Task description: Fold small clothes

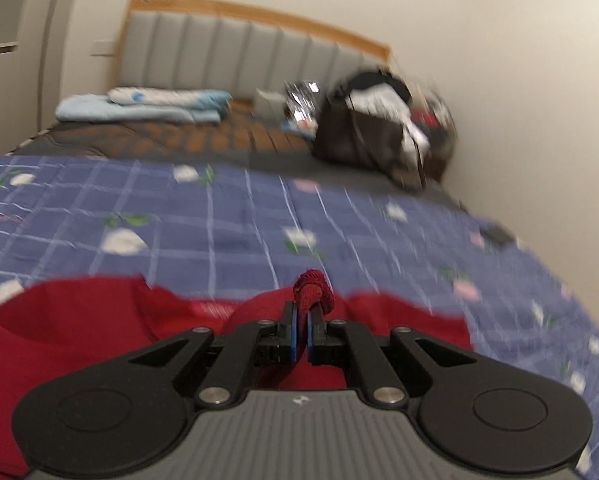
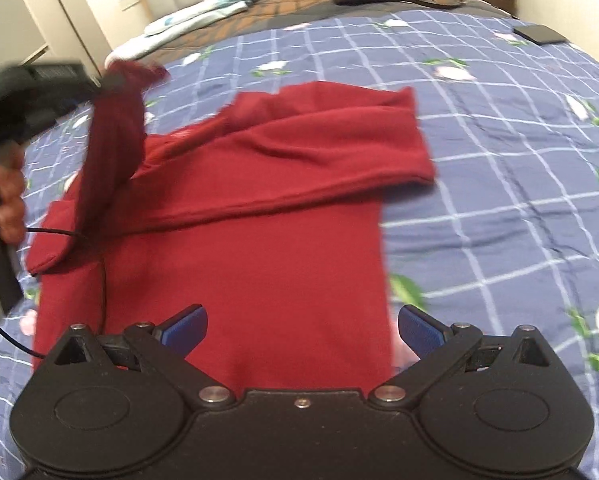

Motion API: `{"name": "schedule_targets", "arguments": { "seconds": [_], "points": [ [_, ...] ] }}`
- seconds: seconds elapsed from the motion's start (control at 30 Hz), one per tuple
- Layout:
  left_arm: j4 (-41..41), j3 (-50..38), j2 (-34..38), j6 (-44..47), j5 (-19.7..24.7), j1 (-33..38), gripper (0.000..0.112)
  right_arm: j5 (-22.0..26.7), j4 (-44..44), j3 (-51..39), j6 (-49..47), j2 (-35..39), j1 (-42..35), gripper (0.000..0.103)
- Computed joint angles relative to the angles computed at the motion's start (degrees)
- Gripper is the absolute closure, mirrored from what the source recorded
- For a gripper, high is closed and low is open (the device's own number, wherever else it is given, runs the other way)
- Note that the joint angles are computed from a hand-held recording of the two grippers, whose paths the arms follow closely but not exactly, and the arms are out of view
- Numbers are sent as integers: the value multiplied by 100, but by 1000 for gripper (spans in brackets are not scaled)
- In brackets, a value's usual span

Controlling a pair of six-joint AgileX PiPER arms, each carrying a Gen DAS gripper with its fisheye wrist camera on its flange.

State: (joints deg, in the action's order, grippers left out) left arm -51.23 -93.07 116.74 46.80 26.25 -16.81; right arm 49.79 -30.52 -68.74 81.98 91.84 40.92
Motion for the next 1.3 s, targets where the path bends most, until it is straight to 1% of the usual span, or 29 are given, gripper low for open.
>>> {"name": "schedule_targets", "arguments": {
  "seconds": [0.03,0.07,0.1,0.13,0.2,0.27,0.33,0.37,0.4,0.43,0.57,0.63,0.7,0.8,0.87,0.9,0.93,1.0,1.07,1.1,1.17,1.27,1.3],
  "points": [
    [50,62,-1,-15,0,-42,108,-19,6,135,10,-95,-27,2],
    [179,21,59,-150,113,-71,108,-34,4,274,50,-190,-36,2],
    [423,-100,108,-426,278,-95,108,-70,18,398,64,-269,-68,2],
    [611,-176,100,-614,558,-44,108,-121,42,516,58,-343,-111,2],
    [870,-407,145,-910,970,31,106,-187,87,645,25,-424,-177,2],
    [856,-636,247,-958,1304,133,96,-288,126,714,-38,-454,-271,2],
    [803,-764,287,-1014,1575,228,70,-381,123,732,-96,-452,-336,2],
    [776,-779,285,-1043,1632,271,63,-405,127,711,-137,-435,-362,2],
    [732,-737,245,-1051,1652,318,51,-436,135,688,-184,-419,-389,2],
    [714,-721,213,-1087,1682,359,43,-484,140,662,-234,-390,-430,2],
    [690,-593,35,-1285,1813,611,27,-656,150,473,-484,-211,-592,2],
    [746,-376,-163,-1372,1704,775,19,-803,156,353,-583,-97,-701,2],
    [978,-137,-374,-1590,1522,968,15,-1044,213,221,-733,26,-845,2],
    [1563,187,-642,-2305,1207,1347,11,-1414,341,-134,-1039,334,-1051,3],
    [2092,328,-733,-2928,1038,1641,11,-1642,559,-477,-1401,634,-1188,6],
    [2367,377,-746,-3253,966,1809,10,-1722,744,-684,-1654,811,-1253,9],
    [2590,373,-714,-3532,950,1980,10,-1791,929,-921,-1904,1016,-1307,12],
    [2941,179,-531,-4018,1074,2338,10,-1853,1247,-1424,-2357,1437,-1376,17],
    [2925,-19,-298,-4126,1092,2653,10,-1751,1454,-1957,-2733,1847,-1412,23],
    [2811,-187,-133,-4081,1150,2809,11,-1677,1486,-2189,-2823,2020,-1416,27],
    [2558,-700,279,-4028,1478,3047,14,-1552,1567,-2646,-2978,2357,-1447,31],
    [1986,-1448,856,-3800,2010,3250,22,-1380,1679,-3118,-3040,2722,-1522,42],
    [1795,-1689,1030,-3648,2215,3290,29,-1312,1663,-3235,-2989,2809,-1515,48]
  ]
}}
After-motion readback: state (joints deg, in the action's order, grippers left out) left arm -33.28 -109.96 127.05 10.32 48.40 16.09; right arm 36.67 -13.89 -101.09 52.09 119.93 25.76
